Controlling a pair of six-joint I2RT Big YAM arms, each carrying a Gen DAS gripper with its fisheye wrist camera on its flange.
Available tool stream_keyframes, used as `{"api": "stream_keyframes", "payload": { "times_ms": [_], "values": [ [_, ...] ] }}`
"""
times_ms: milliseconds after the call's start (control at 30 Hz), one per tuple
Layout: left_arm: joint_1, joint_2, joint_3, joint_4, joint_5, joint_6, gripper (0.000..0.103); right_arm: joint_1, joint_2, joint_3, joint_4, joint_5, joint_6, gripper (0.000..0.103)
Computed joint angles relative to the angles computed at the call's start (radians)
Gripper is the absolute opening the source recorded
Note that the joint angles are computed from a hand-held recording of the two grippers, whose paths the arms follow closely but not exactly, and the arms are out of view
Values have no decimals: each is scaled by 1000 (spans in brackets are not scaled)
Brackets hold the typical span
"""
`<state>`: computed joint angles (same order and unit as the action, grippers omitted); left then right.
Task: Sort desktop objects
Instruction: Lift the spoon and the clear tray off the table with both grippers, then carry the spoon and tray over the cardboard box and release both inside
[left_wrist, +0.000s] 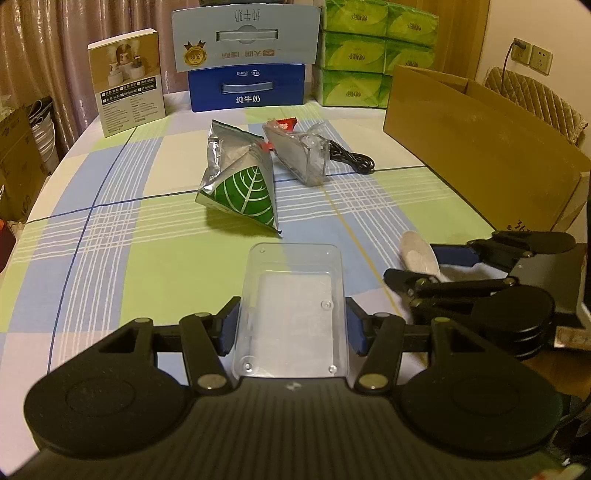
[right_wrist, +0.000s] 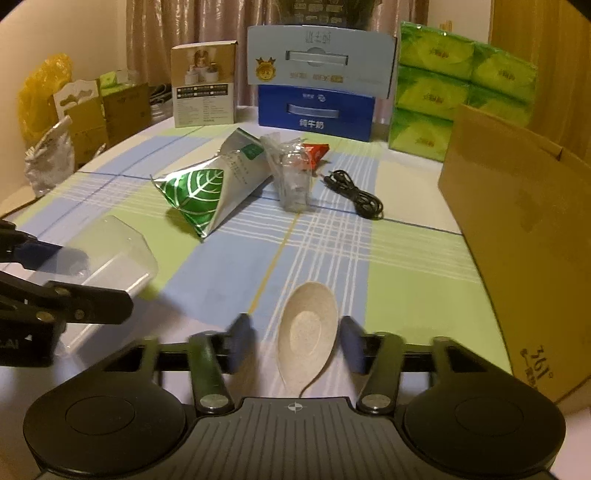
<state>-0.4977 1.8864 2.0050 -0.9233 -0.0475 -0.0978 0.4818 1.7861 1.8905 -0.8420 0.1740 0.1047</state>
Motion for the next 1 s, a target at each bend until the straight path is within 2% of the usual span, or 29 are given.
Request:
{"api": "stream_keyframes", "payload": {
  "times_ms": [233, 367, 400, 433, 467, 567, 800, 1000],
  "values": [
    [-1, 0, 0, 2, 2, 3, 52, -9, 5, 15, -19, -10, 63, 53],
    [-3, 2, 3, -5, 1, 3, 52, -5, 8, 19, -22, 10, 68, 52],
    [-3, 5, 6, -8, 1, 3, 52, -5, 10, 23, -26, 14, 68, 47],
    [-3, 5, 7, -10, 0, 2, 52, -5, 12, 28, -31, 15, 70, 32],
    [-2, 7, 10, -12, 0, 3, 52, -5, 13, 31, -34, 15, 72, 30],
    [-3, 9, 12, -14, 1, 3, 52, -5, 14, 37, -41, 21, 81, 30],
    [-4, 9, 13, -9, 8, 1, 52, -4, -14, 20, 23, 13, 72, 30],
    [-2, 0, 19, -7, 18, -13, 52, -14, -34, 39, 47, 6, 95, 30]
  ]
}}
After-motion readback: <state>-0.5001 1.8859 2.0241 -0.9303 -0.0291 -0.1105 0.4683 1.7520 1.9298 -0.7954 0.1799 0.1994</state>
